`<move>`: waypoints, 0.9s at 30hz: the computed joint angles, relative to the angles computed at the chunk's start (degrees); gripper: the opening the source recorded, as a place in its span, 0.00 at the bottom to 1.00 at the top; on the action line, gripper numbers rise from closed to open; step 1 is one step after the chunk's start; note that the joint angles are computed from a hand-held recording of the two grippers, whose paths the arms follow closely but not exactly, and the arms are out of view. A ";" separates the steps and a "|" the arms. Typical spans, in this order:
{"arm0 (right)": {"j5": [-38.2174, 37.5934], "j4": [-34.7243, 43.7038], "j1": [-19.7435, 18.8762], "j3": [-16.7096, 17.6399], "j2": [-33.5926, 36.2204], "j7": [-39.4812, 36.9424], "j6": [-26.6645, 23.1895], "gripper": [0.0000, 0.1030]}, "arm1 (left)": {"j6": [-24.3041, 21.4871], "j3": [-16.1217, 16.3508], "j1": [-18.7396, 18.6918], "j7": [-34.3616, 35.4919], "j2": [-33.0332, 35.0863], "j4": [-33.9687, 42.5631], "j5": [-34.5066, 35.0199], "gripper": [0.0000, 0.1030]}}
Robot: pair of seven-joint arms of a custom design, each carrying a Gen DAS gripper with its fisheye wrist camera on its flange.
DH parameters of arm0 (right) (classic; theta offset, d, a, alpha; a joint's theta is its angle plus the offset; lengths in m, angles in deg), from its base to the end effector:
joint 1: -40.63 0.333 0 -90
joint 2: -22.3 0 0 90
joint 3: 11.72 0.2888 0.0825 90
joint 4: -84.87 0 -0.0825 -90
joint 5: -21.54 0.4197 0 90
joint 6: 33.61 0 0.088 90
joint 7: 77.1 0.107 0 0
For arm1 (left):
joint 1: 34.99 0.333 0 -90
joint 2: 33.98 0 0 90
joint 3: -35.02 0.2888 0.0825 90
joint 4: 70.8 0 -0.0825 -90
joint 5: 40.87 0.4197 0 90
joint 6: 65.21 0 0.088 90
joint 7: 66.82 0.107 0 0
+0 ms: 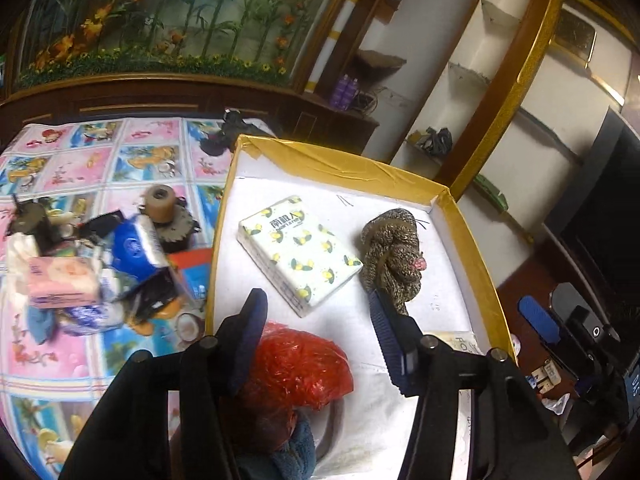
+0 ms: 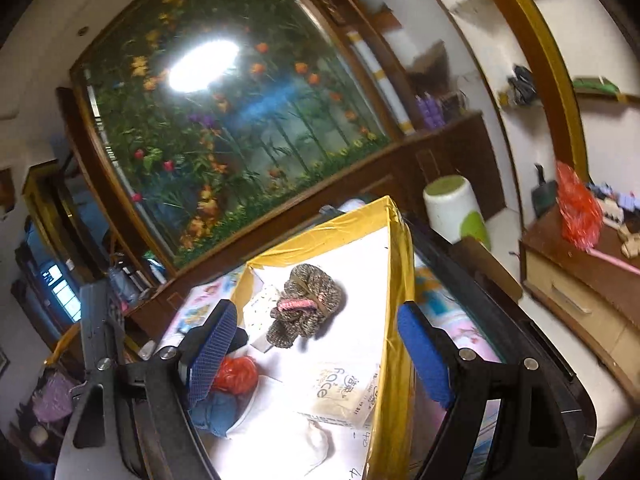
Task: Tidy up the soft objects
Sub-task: 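Lower the red plastic bag into the white box with the left gripper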
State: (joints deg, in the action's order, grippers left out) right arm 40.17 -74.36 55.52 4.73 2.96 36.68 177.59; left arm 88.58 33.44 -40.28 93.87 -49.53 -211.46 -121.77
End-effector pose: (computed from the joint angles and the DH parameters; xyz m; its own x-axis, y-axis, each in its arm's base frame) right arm 0.3978 0.1934 0.4076 0.1100 -0.8699 -0.4808 -0.4323 0.3937 -0.8112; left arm 0.5062 -0.0293 0.3862 -0.3343 -0.8577 0.3907 -0.6941 -0.0565 -0.7177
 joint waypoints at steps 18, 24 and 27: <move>-35.28 44.86 13.56 -0.59 37.15 20.39 -10.88 0.84 | 1.18 17.07 20.10 -11.27 -4.58 -3.41 16.77 0.51; -41.38 65.36 16.33 3.21 54.26 22.21 -18.30 0.84 | -1.38 18.57 26.89 -6.89 5.76 4.47 14.89 0.51; -37.28 71.72 23.14 -2.23 58.97 20.47 -18.98 0.84 | -3.92 17.99 29.12 -2.92 11.16 9.13 12.00 0.51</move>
